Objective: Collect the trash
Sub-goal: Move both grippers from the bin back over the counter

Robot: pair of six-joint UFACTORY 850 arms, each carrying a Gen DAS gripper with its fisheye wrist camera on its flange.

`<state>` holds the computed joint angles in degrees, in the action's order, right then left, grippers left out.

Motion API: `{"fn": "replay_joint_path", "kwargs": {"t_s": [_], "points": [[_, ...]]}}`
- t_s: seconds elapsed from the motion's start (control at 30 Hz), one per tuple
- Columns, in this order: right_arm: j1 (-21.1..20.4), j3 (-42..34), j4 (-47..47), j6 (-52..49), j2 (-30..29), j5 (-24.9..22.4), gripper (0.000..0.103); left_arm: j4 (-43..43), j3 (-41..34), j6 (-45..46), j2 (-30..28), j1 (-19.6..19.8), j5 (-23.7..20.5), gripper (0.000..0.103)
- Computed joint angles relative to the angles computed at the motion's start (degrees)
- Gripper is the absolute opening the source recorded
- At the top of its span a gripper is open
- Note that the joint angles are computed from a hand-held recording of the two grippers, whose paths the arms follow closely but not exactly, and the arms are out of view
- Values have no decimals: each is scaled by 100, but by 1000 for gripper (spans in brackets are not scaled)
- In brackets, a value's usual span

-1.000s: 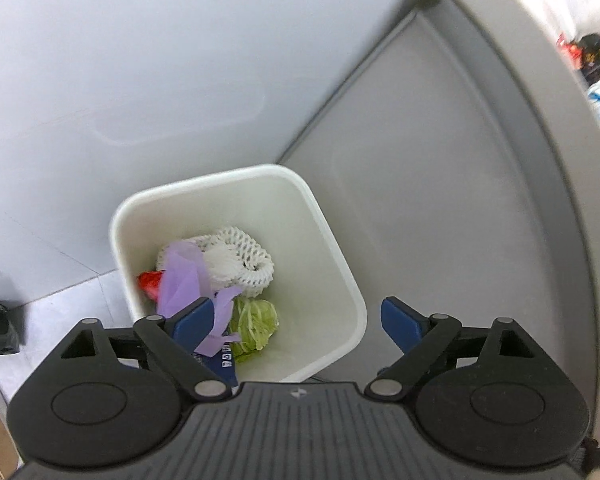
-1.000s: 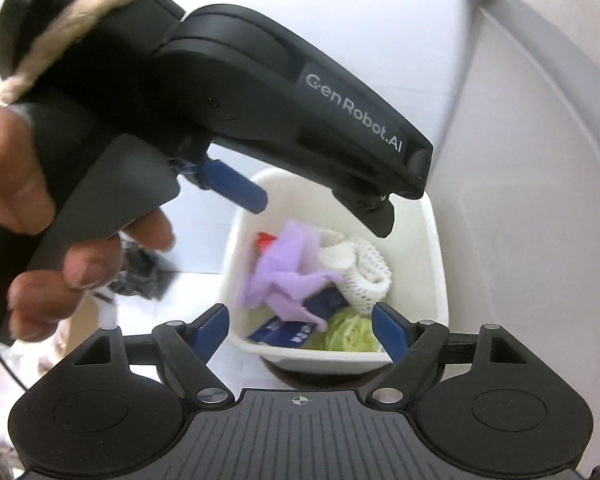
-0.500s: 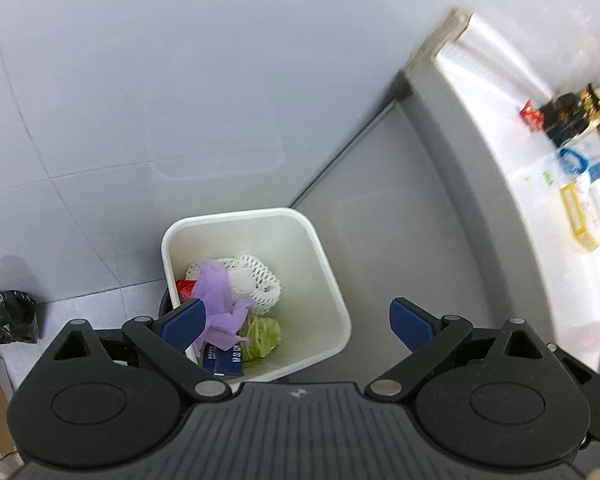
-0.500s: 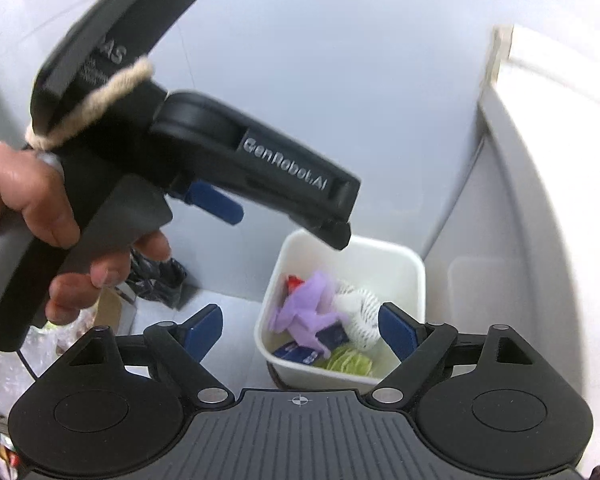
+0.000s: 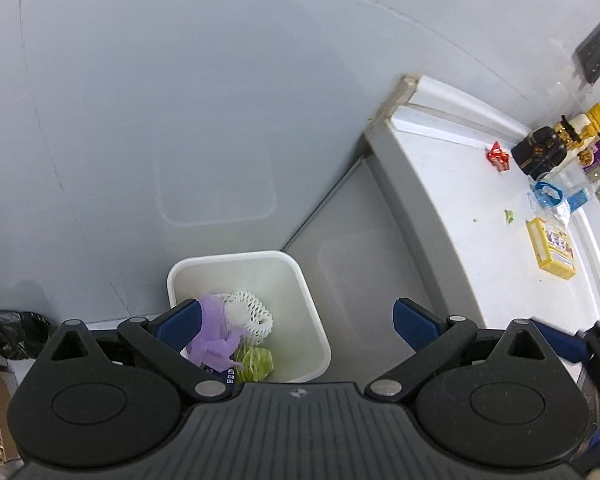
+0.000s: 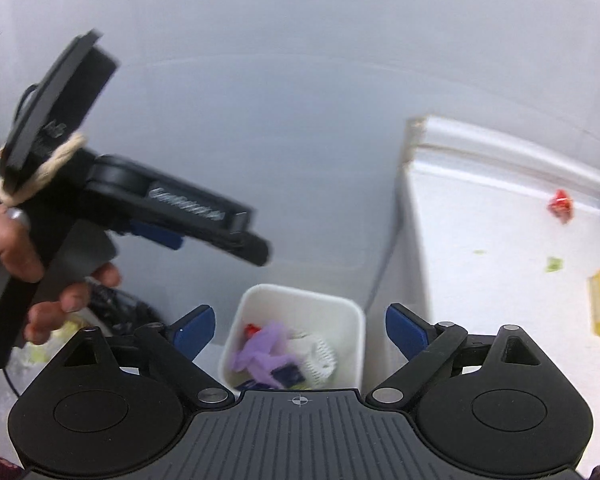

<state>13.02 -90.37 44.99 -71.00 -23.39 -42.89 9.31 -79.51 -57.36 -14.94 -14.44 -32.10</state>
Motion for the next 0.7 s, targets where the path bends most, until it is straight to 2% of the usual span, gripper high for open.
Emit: {"fn": "replay_joint_path", "kwargs": {"t_s": [0.5, 0.7], "points": [[-757, -362, 91, 317, -256, 433, 98, 175, -1228, 286, -781, -438, -207, 102], [-1077, -1005, 12, 597, -763, 300, 98, 283, -1883, 407, -1268, -569, -255, 102]]}}
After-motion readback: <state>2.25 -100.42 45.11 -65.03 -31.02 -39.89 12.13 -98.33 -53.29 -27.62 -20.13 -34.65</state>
